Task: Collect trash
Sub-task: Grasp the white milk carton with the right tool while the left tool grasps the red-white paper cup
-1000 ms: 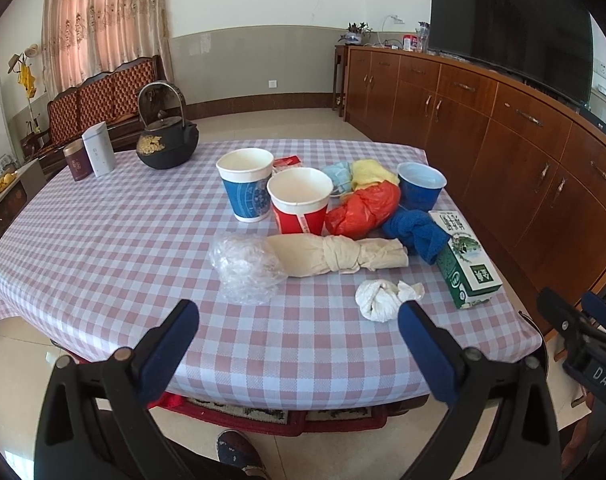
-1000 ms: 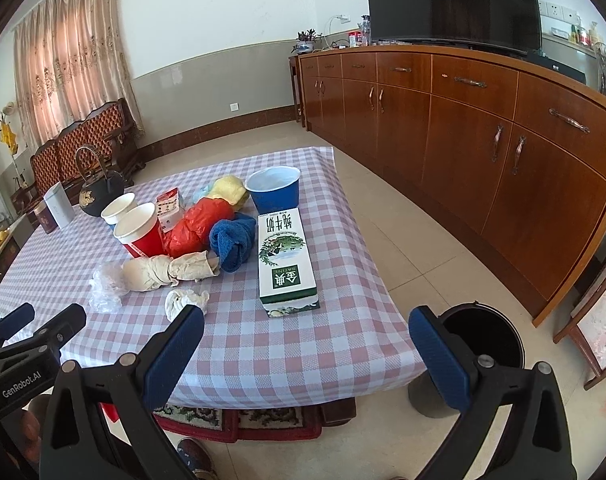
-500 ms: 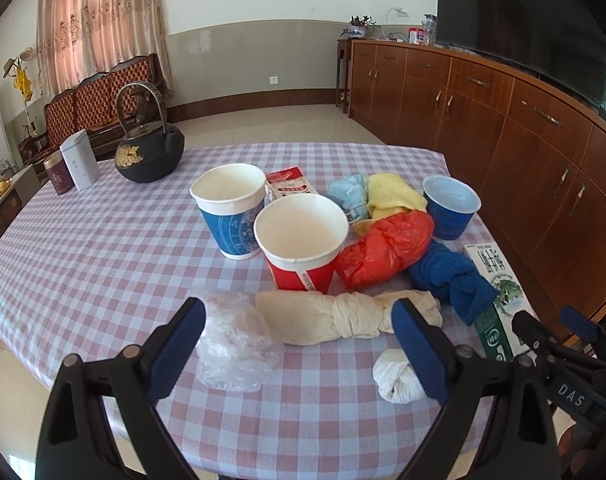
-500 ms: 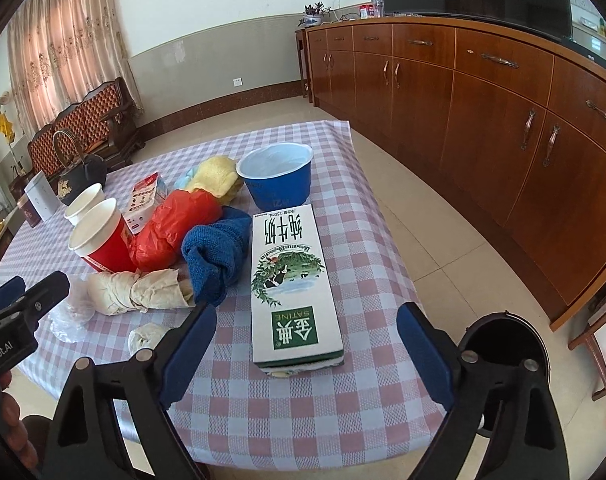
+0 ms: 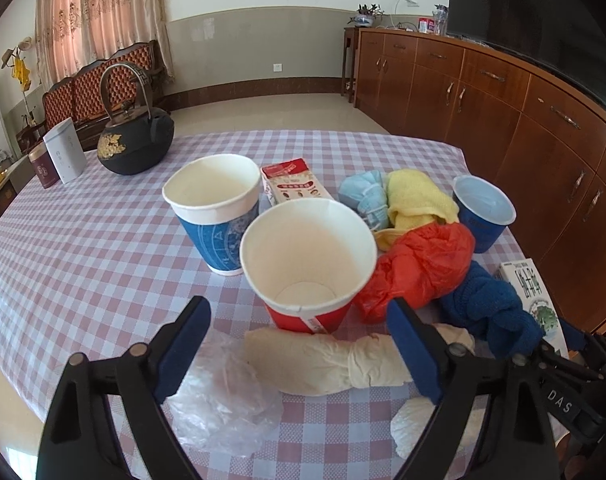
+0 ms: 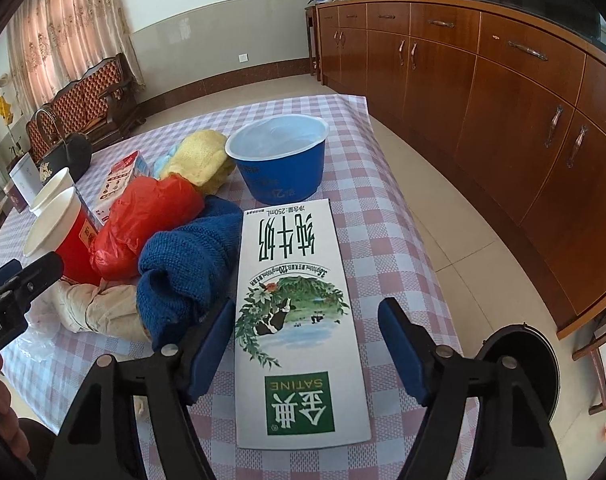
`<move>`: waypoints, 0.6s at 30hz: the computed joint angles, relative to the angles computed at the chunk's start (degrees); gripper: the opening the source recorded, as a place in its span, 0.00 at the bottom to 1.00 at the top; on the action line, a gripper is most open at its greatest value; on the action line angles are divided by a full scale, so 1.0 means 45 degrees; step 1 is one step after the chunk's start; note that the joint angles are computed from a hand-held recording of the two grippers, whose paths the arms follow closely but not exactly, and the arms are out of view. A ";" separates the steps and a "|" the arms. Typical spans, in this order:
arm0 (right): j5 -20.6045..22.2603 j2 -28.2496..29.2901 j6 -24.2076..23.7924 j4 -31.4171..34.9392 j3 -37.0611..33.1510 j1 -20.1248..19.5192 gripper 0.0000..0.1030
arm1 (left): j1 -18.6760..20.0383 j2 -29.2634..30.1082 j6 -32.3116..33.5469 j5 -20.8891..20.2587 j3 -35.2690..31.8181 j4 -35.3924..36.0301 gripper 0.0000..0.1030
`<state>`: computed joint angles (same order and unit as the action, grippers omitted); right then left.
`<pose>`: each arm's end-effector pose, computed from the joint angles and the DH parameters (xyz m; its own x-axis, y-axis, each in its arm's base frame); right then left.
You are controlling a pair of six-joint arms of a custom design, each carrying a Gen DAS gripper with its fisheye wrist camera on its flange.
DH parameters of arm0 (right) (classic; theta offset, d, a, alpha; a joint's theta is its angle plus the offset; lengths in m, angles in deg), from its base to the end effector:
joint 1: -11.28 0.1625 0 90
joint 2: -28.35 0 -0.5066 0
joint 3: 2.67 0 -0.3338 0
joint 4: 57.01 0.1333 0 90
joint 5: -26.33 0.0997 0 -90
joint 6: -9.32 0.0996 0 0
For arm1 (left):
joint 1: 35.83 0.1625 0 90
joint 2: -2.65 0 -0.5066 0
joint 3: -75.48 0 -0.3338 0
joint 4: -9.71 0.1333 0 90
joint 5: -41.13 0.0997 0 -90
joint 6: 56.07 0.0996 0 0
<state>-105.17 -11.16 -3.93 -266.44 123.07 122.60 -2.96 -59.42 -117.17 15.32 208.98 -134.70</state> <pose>0.2580 -0.4758 0.1439 -0.7378 -0.1147 0.6652 -0.4863 0.7738 -0.4059 -0.2370 -0.4186 0.2230 -0.7103 -0.2085 -0.6723 0.3750 0.6962 -0.6122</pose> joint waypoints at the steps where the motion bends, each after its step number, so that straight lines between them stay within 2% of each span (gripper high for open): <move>1: 0.0040 0.0022 0.0010 0.0115 -0.0067 -0.0046 0.63 | 0.0086 0.0056 0.0106 0.0000 -0.0030 -0.0178 0.85; 3: 0.0164 0.0044 0.0067 0.0302 -0.0169 -0.0126 0.58 | 0.0224 0.0185 0.0355 0.0003 -0.0071 -0.0530 0.84; 8: 0.0145 0.0170 -0.0080 0.0607 -0.0496 -0.0185 0.58 | 0.0492 0.0473 0.0878 0.0113 -0.0175 -0.1228 0.82; 10: 0.0171 0.0224 -0.0121 0.0641 -0.0586 -0.0209 0.58 | 0.0573 0.0548 0.1094 0.0083 -0.0195 -0.1471 0.78; 14: 0.0146 0.0327 -0.0375 0.0556 -0.0681 -0.0184 0.56 | 0.0709 0.0630 0.1589 -0.0071 -0.0098 -0.2176 0.60; 18: 0.0403 0.0287 -0.0450 0.0216 -0.0502 -0.0224 0.55 | 0.0637 0.0753 0.2149 0.0007 0.0148 -0.3067 0.56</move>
